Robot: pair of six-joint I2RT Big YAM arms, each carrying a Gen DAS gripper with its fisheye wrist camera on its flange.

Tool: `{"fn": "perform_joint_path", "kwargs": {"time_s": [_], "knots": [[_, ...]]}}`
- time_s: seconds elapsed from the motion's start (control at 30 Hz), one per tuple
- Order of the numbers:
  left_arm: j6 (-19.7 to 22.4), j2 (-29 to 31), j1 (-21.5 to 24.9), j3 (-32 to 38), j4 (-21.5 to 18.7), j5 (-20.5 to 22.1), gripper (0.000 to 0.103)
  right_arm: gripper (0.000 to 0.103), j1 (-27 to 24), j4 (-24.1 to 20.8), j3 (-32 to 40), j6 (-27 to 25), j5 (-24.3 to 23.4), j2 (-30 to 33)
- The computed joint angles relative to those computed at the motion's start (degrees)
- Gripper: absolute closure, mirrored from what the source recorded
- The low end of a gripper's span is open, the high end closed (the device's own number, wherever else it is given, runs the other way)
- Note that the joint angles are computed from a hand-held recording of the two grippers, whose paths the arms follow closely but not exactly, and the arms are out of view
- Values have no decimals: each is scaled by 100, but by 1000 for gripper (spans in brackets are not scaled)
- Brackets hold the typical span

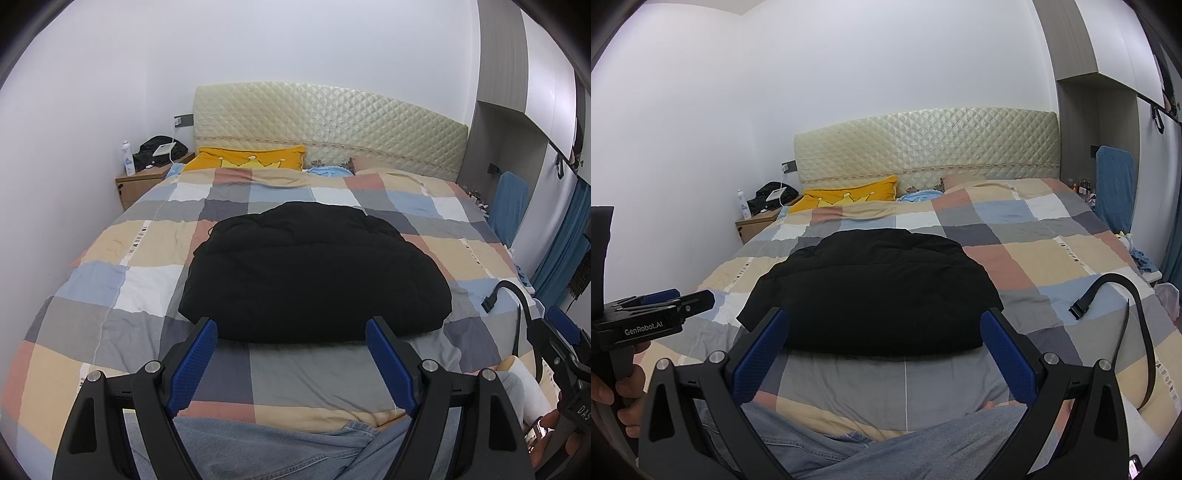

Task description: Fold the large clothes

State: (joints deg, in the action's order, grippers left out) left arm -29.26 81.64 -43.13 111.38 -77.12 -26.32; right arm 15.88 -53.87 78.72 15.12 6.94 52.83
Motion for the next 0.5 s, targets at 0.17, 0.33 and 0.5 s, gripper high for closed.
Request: {"fn": "perform_joint_path", "kwargs": {"time_s": [0.17,0.33,0.5], "knots": [[7,7,-1,19,-26,-8,21,0,-4,15,-11,4,18,-11],[12,54,0,64,-87,-40,21,0,-43,15,-48,-25,-12,-35],[70,176,-109,230,-213,-279,21,0,-161,-86,-7,-50,-122,43]]}}
